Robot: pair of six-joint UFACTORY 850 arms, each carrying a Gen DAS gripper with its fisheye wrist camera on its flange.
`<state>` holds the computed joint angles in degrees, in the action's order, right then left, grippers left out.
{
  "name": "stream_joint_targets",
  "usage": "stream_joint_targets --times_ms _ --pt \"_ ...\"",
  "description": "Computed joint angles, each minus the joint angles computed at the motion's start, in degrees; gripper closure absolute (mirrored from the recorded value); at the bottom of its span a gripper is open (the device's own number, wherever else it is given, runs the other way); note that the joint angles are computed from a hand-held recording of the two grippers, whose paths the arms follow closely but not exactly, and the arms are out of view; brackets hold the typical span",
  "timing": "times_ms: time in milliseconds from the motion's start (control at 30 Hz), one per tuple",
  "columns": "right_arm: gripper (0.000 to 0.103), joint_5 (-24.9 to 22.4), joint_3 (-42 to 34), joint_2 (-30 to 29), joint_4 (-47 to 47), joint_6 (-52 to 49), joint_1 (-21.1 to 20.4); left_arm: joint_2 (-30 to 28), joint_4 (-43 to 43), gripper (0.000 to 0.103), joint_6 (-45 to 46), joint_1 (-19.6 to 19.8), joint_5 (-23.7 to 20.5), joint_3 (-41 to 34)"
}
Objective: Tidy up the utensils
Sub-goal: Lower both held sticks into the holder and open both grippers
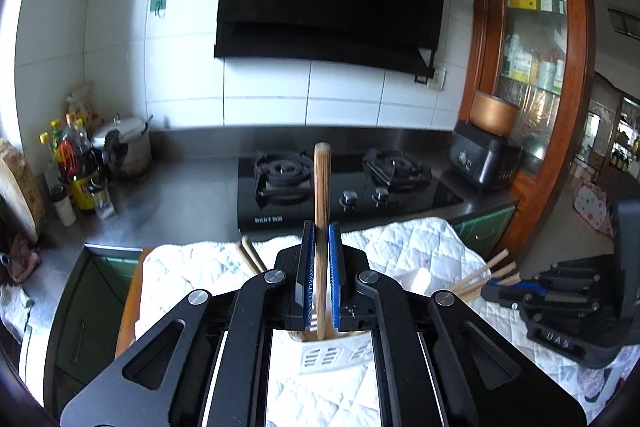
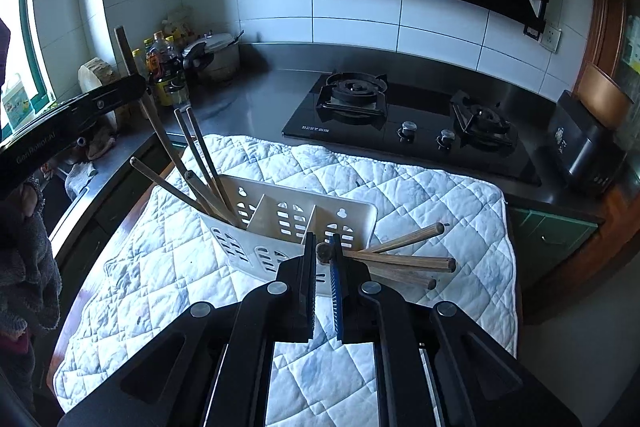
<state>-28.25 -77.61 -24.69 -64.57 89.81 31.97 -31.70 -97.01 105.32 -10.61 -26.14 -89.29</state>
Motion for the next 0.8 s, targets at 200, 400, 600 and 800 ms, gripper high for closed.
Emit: stream_joint_targets --times_ms 200,400,600,800 --pt "0.096 0.1 -0.1 -0.5 -0.1 0.3 -0.1 -0.8 1.6 0.094 -1.6 0.3 -0.8 0.0" --pt "0.095 -0.3 0.2 -0.6 -0.7 1.7 -0.4 0.2 1.4 0.078 -1.2 0.8 -1.8 1.5" --pt "0.083 -0.2 2.0 0.8 -3.5 5.7 -0.4 3.1 -4.3 0.065 5.2 1.3 -3.0 5.7" --pt "0.071 -2.9 4.4 3.4 -7.0 9.3 1.6 6.8 -7.0 0.059 9.1 2.4 -5.1 10.5"
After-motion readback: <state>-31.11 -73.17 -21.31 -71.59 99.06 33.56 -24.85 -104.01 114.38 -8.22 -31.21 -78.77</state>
